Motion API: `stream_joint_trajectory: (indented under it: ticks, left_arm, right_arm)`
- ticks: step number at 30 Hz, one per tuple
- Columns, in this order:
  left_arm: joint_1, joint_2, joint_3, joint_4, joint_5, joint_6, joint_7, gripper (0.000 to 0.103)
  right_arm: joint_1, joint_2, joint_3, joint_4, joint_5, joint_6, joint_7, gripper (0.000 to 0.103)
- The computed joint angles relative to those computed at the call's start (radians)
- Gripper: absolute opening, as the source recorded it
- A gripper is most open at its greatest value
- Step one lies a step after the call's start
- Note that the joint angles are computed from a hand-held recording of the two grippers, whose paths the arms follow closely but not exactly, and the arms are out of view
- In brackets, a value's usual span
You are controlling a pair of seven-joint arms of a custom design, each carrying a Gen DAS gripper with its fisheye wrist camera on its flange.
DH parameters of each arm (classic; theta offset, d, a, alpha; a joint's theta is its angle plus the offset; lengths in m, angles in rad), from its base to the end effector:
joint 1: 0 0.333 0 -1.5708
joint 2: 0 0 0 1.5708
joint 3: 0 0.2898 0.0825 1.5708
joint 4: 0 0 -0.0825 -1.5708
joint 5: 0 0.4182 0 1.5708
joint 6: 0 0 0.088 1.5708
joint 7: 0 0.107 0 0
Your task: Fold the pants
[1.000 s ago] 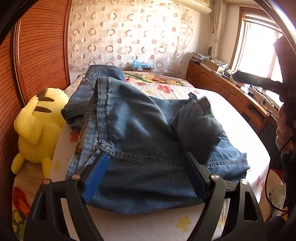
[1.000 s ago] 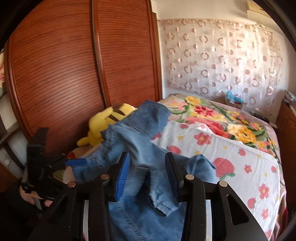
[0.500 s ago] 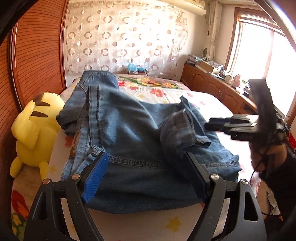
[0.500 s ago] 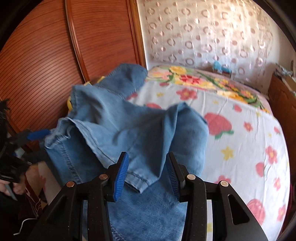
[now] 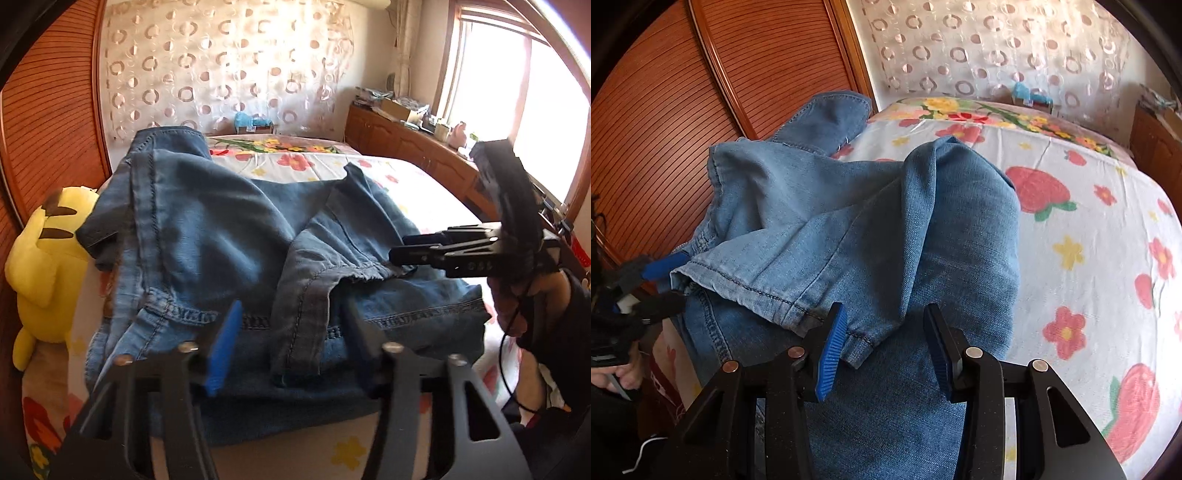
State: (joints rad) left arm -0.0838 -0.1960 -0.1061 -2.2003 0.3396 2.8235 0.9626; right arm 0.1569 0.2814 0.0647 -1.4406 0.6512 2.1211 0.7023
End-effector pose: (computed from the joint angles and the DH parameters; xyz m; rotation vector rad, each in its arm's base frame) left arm 0.5619 -0.1278 0.5202 -1.8603 1.6267 -0.8553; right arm 0.6875 0.1771 0.5527 -2.2490 0.8503 -0.0782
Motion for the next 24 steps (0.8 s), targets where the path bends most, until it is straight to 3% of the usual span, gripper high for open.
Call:
stream_joint_trajectory:
  ticks: [1, 3, 4, 5, 6, 14, 17, 24]
  left_arm:
    - [0.0, 0.009, 0.002, 0.006, 0.0, 0.001, 0.005, 0.032]
    - [-0.002, 0.023, 0.005, 0.019, -0.012, -0.007, 0.023, 0.023]
    - [-0.002, 0.027, 0.006, 0.021, -0.016, -0.006, 0.03, 0.018]
    - [-0.003, 0.026, 0.006, 0.021, -0.02, 0.001, 0.039, 0.017]
    - [0.0, 0.021, 0.003, 0.018, -0.012, 0.008, 0.034, 0.015]
    - [-0.042, -0.11, 0.029, -0.059, -0.036, 0.064, 0.073, 0.012]
    - [-0.048, -0.16, 0.032, -0.088, -0.038, 0.069, 0.067, 0.012]
    - [-0.041, -0.195, 0.038, -0.123, -0.022, 0.035, 0.034, 0.012]
  right_arm:
    - [-0.002, 0.01, 0.0, 0.016, 0.001, -0.012, 0.003, 0.045]
    - [-0.004, 0.03, 0.002, 0.047, 0.001, -0.04, 0.005, 0.042]
    - [-0.009, 0.04, 0.004, 0.062, 0.005, -0.057, -0.007, 0.035]
    - [-0.013, 0.047, 0.009, 0.075, 0.011, -0.081, -0.024, 0.014]
    - [-0.012, 0.049, 0.012, 0.079, 0.014, -0.081, -0.036, 0.006]
    - [-0.018, 0.035, 0.04, 0.181, 0.133, -0.034, -0.123, 0.003]
    - [0.007, 0.056, 0.056, 0.271, 0.132, -0.01, -0.115, 0.002]
    - [0.067, 0.05, 0.074, 0.302, 0.101, 0.021, -0.133, 0.002]
